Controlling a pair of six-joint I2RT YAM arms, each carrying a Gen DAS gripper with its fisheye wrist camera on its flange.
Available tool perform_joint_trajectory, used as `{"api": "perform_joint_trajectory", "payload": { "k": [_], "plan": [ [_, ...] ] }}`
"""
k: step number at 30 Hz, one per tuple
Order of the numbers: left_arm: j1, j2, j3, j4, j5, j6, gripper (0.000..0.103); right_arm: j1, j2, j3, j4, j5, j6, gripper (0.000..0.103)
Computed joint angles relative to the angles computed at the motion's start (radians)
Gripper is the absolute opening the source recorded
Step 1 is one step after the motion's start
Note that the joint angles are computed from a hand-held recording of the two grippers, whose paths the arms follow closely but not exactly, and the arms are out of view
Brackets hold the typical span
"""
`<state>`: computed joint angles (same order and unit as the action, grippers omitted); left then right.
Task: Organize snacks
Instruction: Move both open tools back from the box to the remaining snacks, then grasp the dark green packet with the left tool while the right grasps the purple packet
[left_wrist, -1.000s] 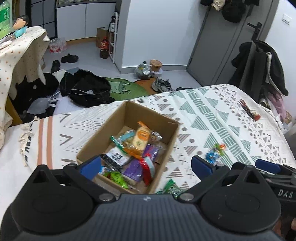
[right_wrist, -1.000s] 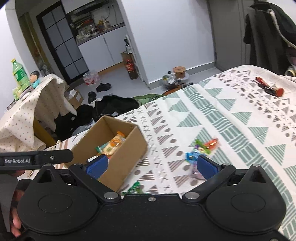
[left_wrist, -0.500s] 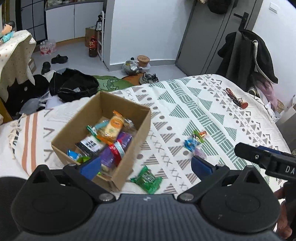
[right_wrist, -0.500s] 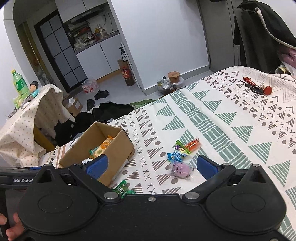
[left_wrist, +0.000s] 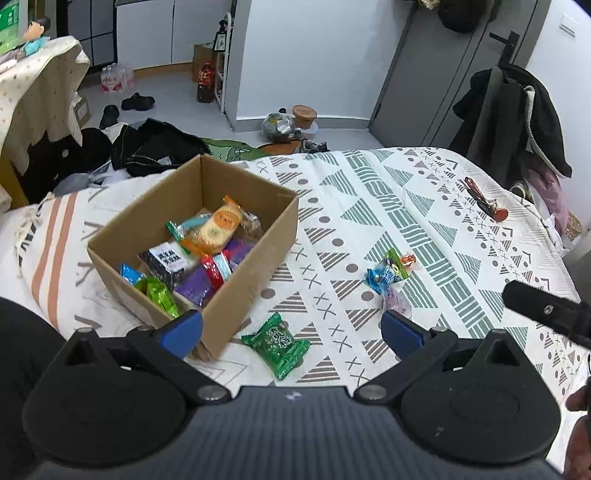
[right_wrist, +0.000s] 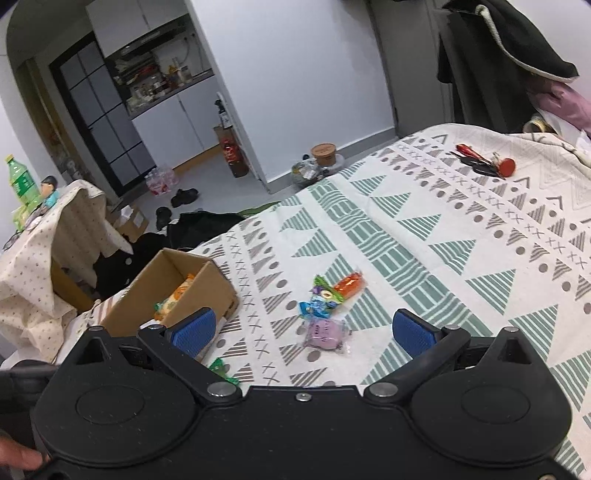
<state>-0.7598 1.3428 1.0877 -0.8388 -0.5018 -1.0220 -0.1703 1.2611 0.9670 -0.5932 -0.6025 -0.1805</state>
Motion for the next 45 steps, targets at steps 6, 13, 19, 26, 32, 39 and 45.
{"api": "perform_joint_trajectory", "payload": {
  "k": [6, 13, 19, 26, 32, 39, 45],
  "plan": [
    [-0.003, 0.040, -0.046, 0.064, 0.022, -0.031, 0.100, 0.002, 0.026, -0.005, 0.014, 0.002, 0.003, 0.103],
    [0.007, 0.098, -0.092, 0.146, 0.042, -0.045, 0.095, 0.021, 0.057, -0.001, 0.012, 0.007, -0.007, 0.103],
    [0.029, 0.158, -0.125, 0.219, 0.075, -0.057, 0.087, 0.038, 0.087, 0.003, 0.017, 0.019, -0.007, 0.099],
    [0.054, 0.231, -0.134, 0.274, 0.080, -0.083, 0.080, 0.071, 0.172, 0.024, 0.032, 0.055, 0.005, 0.088],
    [0.078, 0.304, -0.127, 0.312, 0.088, -0.102, 0.073, 0.100, 0.215, 0.029, 0.053, 0.084, 0.008, 0.083],
    [0.119, 0.377, -0.116, 0.362, 0.114, -0.090, 0.063, 0.146, 0.302, 0.063, 0.057, 0.131, 0.013, 0.069],
    [0.123, 0.407, -0.111, 0.406, 0.111, -0.051, 0.042, 0.184, 0.378, 0.098, 0.090, 0.176, 0.061, 0.069]
  ]
}}
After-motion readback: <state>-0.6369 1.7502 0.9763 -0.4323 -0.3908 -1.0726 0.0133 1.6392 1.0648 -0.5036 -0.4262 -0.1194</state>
